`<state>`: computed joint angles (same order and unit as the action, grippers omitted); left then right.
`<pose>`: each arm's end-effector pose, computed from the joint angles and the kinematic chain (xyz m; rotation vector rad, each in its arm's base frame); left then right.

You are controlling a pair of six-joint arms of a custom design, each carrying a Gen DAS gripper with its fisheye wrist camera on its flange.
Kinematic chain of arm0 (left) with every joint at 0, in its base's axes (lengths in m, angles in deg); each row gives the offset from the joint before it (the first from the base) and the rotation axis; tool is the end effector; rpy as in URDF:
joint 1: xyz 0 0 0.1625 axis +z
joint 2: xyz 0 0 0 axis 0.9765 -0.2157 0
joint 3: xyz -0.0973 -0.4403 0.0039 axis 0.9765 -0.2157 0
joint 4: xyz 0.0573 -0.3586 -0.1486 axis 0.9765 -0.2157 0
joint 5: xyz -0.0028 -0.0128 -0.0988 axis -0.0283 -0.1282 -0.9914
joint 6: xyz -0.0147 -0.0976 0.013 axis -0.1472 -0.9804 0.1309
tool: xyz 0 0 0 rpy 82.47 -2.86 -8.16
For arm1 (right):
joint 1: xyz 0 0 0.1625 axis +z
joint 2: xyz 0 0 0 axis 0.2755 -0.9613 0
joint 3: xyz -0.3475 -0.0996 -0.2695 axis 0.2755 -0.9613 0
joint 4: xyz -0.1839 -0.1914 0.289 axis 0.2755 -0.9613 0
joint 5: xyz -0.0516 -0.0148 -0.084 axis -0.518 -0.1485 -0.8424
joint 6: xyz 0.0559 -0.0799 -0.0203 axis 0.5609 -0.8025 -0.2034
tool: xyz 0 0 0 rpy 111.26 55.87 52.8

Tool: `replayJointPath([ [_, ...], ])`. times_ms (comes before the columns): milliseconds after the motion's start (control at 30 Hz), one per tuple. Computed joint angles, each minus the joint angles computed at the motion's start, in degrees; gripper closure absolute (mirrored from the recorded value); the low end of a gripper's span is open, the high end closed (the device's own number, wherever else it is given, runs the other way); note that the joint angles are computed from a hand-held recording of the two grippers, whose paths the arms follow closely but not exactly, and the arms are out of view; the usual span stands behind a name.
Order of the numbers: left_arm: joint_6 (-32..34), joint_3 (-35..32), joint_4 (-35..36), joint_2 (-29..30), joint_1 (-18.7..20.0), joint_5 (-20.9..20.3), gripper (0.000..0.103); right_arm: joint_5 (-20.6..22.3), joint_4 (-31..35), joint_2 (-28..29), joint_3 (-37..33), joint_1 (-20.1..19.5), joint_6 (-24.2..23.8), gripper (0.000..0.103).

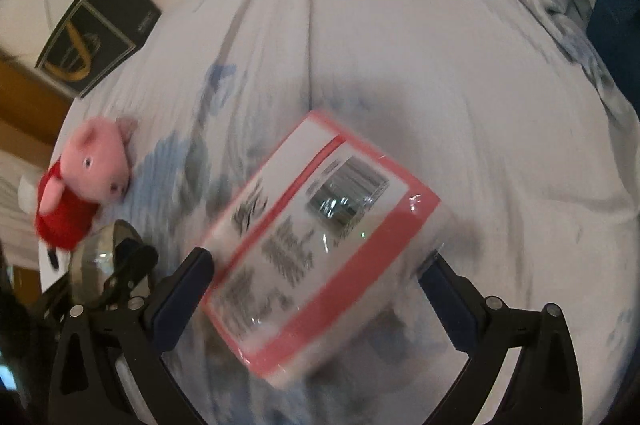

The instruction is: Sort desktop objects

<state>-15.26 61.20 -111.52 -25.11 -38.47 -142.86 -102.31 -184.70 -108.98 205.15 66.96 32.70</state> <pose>-0.4101 -0.5751 -0.0565 0.9042 2.4079 -0.2654 0.0116 -0.5332 0.3140 -0.4820 -2.4174 0.6747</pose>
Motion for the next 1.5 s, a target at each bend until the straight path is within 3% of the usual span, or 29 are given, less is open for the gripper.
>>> replayJointPath([
  [100, 0.9, -2.0, 0.3, 0.9, 0.4, 0.2, 0.082, -3.2, -0.1, 3.5, -2.8, 1.3, -0.9, 0.000],
  [200, 1.4, -1.9, 0.6, 0.9, 0.5, 0.8, 0.082, -6.2, -2.6, 5.5, -3.5, 2.4, -4.9, 0.000],
  [300, 0.9, -0.5, 0.1, 0.2, 0.2, 1.3, 0.082, -6.2, -3.9, 6.0, -3.3, 2.2, -6.6, 0.000],
  [600, 0.2, 5.8, -4.3, -5.0, -3.2, 2.8, 0.082, -3.9, -8.9, 1.5, 2.5, 3.5, -8.7, 0.010],
  [833, -1.0, 12.0, -8.1, -10.9, -7.7, 5.0, 0.082, -6.3, -18.1, -3.0, 7.8, 10.0, -14.7, 0.011],
  [1133, 1.0, 17.0, -12.2, -17.4, -12.8, 5.0, 0.082, -15.5, -23.7, -7.7, 11.4, 21.7, -16.0, 0.010],
  [1500, 3.7, 17.5, -15.3, -20.6, -20.7, 1.4, 0.082, -35.1, -24.6, -13.5, 12.7, 36.9, -13.7, 0.010],
])
